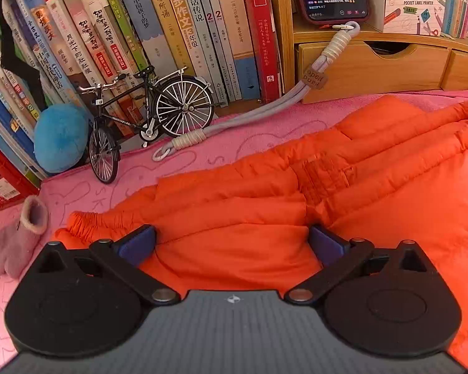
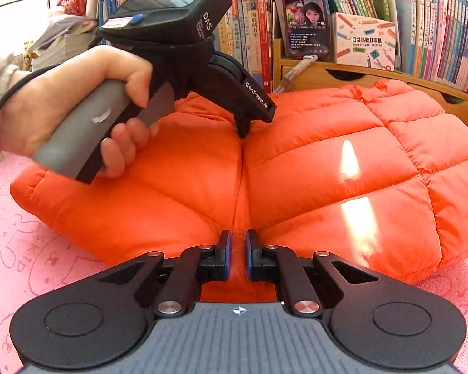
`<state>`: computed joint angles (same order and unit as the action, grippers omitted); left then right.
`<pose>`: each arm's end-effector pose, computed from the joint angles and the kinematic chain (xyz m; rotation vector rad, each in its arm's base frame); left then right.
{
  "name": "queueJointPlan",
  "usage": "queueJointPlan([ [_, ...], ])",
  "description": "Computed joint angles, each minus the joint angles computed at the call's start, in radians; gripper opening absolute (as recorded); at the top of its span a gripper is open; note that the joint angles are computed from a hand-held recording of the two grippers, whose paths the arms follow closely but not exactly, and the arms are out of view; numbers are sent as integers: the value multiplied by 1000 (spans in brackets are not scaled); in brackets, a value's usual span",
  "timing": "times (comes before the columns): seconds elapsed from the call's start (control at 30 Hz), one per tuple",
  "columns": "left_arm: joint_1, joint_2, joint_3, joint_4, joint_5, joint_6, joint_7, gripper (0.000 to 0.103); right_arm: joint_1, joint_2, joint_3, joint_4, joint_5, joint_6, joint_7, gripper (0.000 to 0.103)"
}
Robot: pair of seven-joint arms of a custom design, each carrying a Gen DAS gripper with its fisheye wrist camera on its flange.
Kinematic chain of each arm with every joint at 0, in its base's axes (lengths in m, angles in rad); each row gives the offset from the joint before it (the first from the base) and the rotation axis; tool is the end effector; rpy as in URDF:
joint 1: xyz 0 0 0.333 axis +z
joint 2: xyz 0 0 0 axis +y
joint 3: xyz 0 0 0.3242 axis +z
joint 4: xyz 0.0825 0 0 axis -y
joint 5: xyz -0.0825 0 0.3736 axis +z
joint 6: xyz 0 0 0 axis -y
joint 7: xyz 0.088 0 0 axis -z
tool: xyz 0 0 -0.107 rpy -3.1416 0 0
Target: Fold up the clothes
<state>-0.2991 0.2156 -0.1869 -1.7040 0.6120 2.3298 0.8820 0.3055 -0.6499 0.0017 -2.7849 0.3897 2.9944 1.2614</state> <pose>0.5867 -0.2871 0.5236 -1.6988 1.9131 -0.3976 0.3560 0.0846 0.5033 -1.8477 1.4252 -0.5539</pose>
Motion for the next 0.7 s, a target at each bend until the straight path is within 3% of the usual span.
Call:
queueJointPlan([
  [0.07, -8, 34, 6, 36, 33, -8, 10, 103, -2, 1, 2, 3, 3, -5, 10, 11],
  [0.23, 1, 61, 10, 82, -18, -17, 31, 103, -21, 16, 25, 17, 0, -6, 46, 11],
  [0.33, 3, 21, 10, 52, -17, -18, 57, 103, -22, 13, 26, 15, -10, -7, 50, 11],
  [0.47, 23, -122, -11, -90, -35, 57, 133, 98, -7, 16, 9, 16, -16, -4, 30, 11],
  [0.53, 34, -222, -30, -188, -130, 104, 227, 98, -4, 18, 5, 15, -16, 0, 24, 11],
  [0.6, 28, -310, -37, -262, -300, 113, 358, 98, -1, 21, 3, 16, -13, 4, 22, 11],
  [0.67, 3, -358, -30, -293, -480, 81, 475, 96, 0, 21, 4, 14, -11, 12, 20, 11],
  [0.7, -9, -375, -28, -300, -550, 63, 508, 90, -1, 22, 6, 12, -12, 17, 21, 11],
])
